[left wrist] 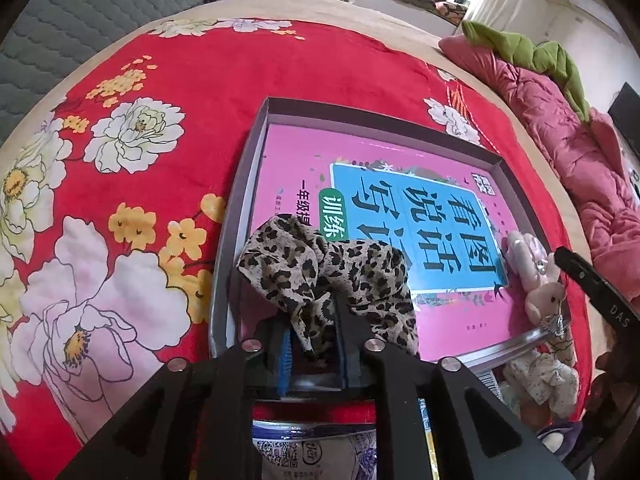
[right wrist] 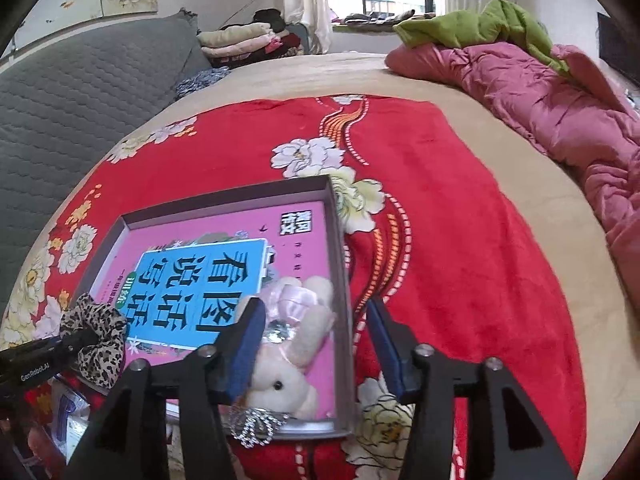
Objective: Organize soft objects
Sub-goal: 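Open both tools to drop the scrunchie and bunny into the pink box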
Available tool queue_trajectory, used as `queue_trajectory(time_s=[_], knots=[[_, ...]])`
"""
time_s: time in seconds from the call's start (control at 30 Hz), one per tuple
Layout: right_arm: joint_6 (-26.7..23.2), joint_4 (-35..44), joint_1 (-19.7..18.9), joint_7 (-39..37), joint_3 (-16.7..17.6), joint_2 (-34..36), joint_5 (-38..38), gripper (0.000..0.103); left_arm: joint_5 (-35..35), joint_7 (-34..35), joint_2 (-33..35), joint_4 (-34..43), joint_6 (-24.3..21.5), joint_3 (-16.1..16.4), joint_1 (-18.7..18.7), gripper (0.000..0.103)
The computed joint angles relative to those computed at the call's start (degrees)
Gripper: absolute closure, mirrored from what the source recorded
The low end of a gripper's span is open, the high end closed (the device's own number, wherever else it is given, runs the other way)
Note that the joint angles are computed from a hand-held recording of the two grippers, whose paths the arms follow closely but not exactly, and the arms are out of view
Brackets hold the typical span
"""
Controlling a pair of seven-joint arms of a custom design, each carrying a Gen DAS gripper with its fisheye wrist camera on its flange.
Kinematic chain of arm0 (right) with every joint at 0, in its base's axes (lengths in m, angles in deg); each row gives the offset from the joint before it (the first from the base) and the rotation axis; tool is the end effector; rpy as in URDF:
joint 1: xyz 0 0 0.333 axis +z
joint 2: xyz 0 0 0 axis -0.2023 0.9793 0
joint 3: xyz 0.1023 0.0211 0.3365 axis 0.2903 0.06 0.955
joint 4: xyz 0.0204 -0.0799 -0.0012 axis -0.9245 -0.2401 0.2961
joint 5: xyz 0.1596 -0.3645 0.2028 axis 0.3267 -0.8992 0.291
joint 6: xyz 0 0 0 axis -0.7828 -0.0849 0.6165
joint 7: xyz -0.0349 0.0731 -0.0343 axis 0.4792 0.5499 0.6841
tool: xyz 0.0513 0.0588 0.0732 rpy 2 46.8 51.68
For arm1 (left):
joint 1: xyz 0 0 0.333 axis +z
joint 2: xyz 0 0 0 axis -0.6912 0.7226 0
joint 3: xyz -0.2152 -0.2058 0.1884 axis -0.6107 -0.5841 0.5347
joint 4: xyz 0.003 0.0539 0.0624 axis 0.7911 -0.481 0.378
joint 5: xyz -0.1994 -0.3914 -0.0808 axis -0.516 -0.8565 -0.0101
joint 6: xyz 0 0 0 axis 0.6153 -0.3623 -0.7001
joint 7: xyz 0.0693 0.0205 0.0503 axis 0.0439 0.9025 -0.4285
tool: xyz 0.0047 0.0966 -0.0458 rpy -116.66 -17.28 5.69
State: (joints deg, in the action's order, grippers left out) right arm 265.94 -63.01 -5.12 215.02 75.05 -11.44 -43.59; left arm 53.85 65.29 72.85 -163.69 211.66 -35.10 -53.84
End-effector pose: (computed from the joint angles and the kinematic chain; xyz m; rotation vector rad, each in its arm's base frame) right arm 0.5623 0.0322 0.3377 -1.6729 1.9020 -0.6540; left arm 0.6042 -0.1837 0.3045 -2.0039 2.0280 -0.7523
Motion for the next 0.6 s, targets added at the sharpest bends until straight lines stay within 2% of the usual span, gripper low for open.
queue_trajectory(time_s=[0.07,0.1,0.17,0.23,0.3,0.37,0.53,0.6], knots=[[0.27,-0.04,0.5,2.91,-0.98,-0.5,-3.02,0.049,-0.29,0.29,-0.07,0.08,-0.52,-0.29,0.33,0.071],[0.19,-0.36,0.02,2.72,-0.57,-0.88,-2.89,0.049,-1.19,1.1,-0.14,0.05,-0.62,-1.15,1.15,0.06],[-0.08,0.09,-0.01,7.31,-0.81,-1.34,-7.8,0.046,-5.14,4.96,-0.3,-0.22,0.08,-4.76,4.39,0.051],[-1.45,0.57,-0.5,12.62,-0.17,-2.04,-13.68,0.041,-9.4,8.58,-0.55,-0.45,0.61,-7.73,6.96,0.047],[-1.83,1.23,-1.47,17.95,0.81,-2.44,-19.39,0.039,-11.31,10.28,-0.87,-0.5,0.42,-8.02,7.09,0.046],[-2.24,1.03,-2.75,17.83,2.24,-2.84,-19.55,0.039,-12.95,12.03,-1.11,-0.65,0.65,-8.29,7.22,0.044],[-2.69,0.9,-5.55,19.92,5.29,-3.57,-22.19,0.039,-23.34,21.82,-1.89,-0.96,0.21,-13.37,11.33,0.035],[-2.99,0.85,-6.14,20.78,6.05,-3.84,-23.39,0.039,-27.27,24.99,-2.42,-1.17,0.06,-14.05,11.71,0.034]])
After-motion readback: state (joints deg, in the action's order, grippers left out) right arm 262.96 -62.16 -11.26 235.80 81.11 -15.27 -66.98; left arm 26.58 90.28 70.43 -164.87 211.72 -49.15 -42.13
